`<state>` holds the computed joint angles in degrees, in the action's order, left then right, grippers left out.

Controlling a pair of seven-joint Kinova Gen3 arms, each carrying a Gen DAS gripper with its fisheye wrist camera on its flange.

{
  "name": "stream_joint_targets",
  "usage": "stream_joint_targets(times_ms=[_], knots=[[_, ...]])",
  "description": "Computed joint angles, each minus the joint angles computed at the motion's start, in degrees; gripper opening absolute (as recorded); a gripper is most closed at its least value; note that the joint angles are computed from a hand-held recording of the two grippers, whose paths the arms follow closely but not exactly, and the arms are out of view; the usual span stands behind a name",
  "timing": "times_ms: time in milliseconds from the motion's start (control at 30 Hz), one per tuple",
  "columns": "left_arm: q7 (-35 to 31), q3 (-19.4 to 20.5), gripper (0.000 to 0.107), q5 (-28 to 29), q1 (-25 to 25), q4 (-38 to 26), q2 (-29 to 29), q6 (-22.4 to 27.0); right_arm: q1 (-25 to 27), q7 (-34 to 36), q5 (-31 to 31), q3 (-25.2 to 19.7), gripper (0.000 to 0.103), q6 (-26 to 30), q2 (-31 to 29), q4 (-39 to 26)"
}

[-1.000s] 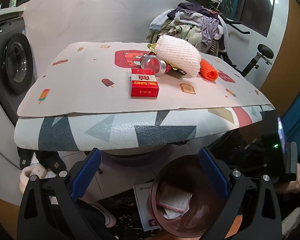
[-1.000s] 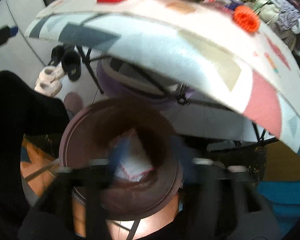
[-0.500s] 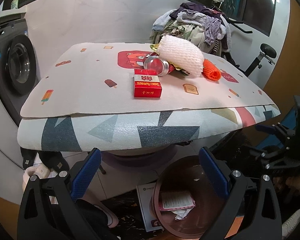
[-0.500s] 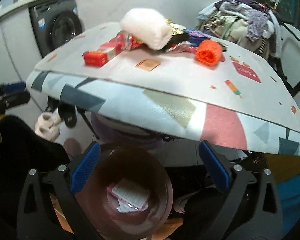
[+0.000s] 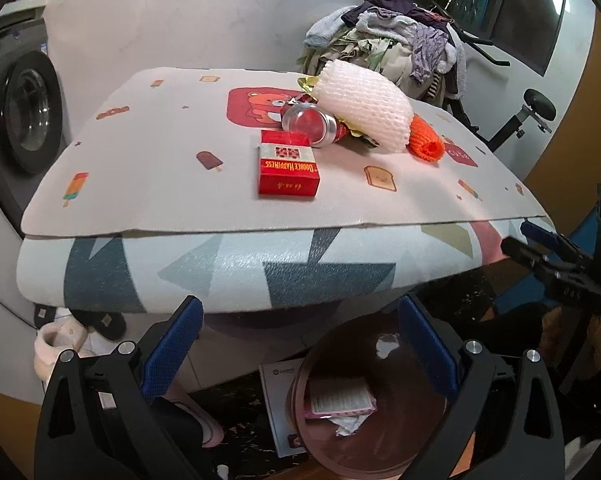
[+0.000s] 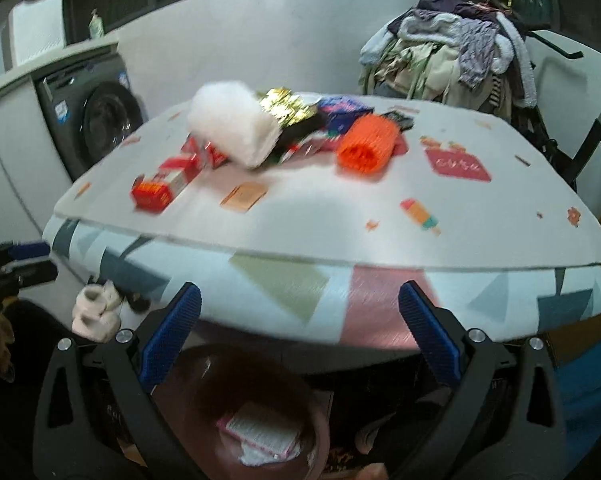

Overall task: Collect trash
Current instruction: 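Grasp the white foam net with the left gripper while the right grasps the orange net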

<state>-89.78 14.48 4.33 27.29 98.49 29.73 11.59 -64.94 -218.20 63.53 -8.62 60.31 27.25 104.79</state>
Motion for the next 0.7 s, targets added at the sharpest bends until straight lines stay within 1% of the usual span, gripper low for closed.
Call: stream_joint_targets(times_ms=[133, 200, 233, 333, 367, 433, 500, 533, 600, 700], knots=[[0.03, 0.00, 0.096, 0.23, 0.08, -3.21, 1.20, 1.91, 2.09, -1.90, 1.01, 0.75, 0.097, -0.39, -1.81, 2.24], [0.02, -0.04, 0.096, 0.39, 0.08, -4.89, 1.70, 2.86, 4.11, -3.74, 2.73, 1.10, 0.097, -2.75, -3.39, 4.19], [0.02, 0.14, 0.096, 0.63, -0.14, -6.30, 2.15, 3.78, 5.68, -4.17, 3.49, 0.48, 0.097, -3.57, -4.00, 4.76], [-0.51, 1.41, 0.096, 1.90, -1.54, -9.62, 3.45, 6.05, 7.48, -1.05, 1.97, 1.20, 0.097, -1.74, -3.80, 3.24], [-0.91, 2.05, 0.096, 2.51, -2.22, -10.65, 3.89, 6.60, 8.93, -0.15, 2.05, 1.20, 0.097, -2.02, -3.86, 3.03], [-1.37, 2.58, 0.096, 3.58, -2.94, -12.86, 4.77, 7.70, 11.06, -0.49, 3.03, 1.86, 0.097, -4.03, -4.27, 3.52], [-1.39, 2.24, 0.096, 4.29, -2.86, -14.76, 5.48, 8.80, 13.71, -1.27, 4.46, 2.73, 0.097, -6.75, -4.42, 3.94], [-1.16, 2.01, 0.096, 4.72, -2.81, -16.06, 6.03, 9.64, 15.74, -0.64, 5.05, 3.17, 0.097, -8.94, -4.31, 3.77], [-0.81, 2.04, 0.096, 5.85, -3.09, -18.38, 7.10, 11.33, 18.58, 1.85, 4.74, 3.83, 0.097, -11.64, -3.58, 2.58], [-0.66, 2.85, 0.096, 8.11, -4.15, -22.39, 9.16, 13.96, 22.99, 5.88, 3.84, 5.47, 0.096, -17.41, -2.17, 0.49]])
